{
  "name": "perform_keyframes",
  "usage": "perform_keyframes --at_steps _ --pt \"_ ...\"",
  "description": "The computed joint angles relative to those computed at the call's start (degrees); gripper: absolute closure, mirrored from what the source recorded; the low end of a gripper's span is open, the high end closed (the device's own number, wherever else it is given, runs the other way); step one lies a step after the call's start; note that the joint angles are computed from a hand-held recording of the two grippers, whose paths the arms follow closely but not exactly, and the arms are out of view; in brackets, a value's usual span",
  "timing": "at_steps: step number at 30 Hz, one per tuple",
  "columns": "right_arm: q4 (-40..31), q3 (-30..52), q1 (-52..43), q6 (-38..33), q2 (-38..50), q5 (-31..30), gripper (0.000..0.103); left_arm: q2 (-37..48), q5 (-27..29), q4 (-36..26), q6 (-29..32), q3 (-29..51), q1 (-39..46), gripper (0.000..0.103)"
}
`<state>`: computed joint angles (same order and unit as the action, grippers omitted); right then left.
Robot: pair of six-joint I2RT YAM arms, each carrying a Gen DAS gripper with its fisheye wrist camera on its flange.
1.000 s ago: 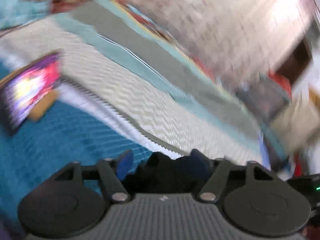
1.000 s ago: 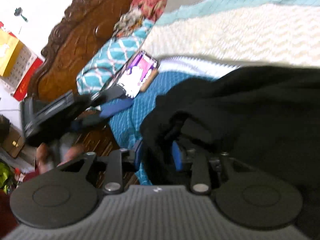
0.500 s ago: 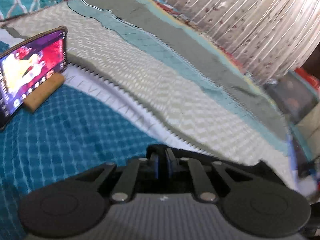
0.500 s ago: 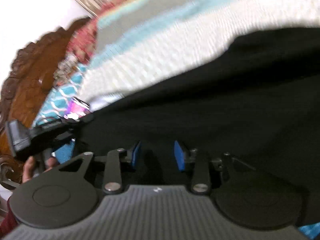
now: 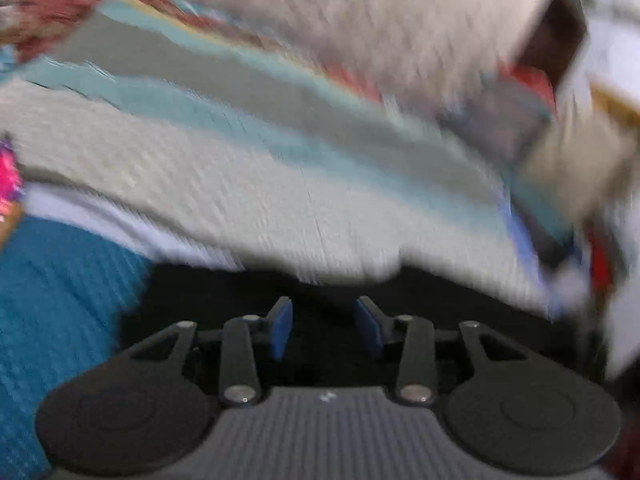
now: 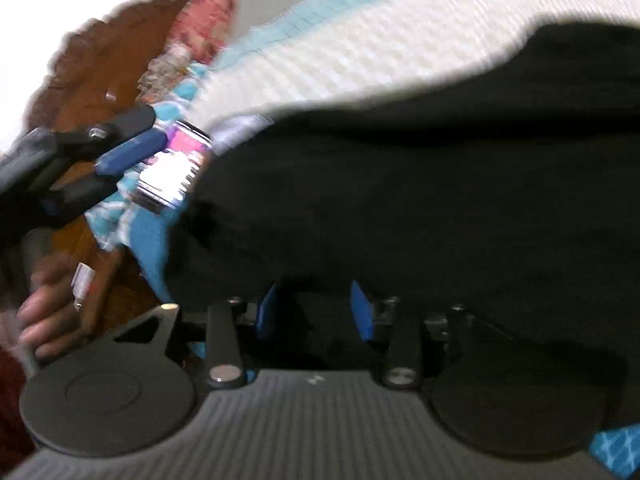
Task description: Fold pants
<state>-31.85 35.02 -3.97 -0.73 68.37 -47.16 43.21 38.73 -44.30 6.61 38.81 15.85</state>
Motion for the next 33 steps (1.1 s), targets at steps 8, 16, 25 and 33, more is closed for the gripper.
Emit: perform_keyframes --at_steps 8,16,25,33 --pt "7.5 13.4 -42.8 -6.0 20.9 2.8 0.095 2.1 -8.7 -7.0 6.3 -2.0 1.9 0.081" --pt "22.6 19.0 -70.5 0.2 28.4 -1.4 0.064 8.4 -15.5 1.7 -10.0 6.6 -20.2 0.073" --pt "29.3 16.7 -79.1 8.1 33.7 -6.4 0.047 39.2 -24.8 19.7 -23.3 17.8 -47.1 0.073" --pt "27.8 23.0 -77.1 14.3 37.6 -7.4 0.053 43.9 -27.1 22.2 -28.8 19.3 -47.9 0.073"
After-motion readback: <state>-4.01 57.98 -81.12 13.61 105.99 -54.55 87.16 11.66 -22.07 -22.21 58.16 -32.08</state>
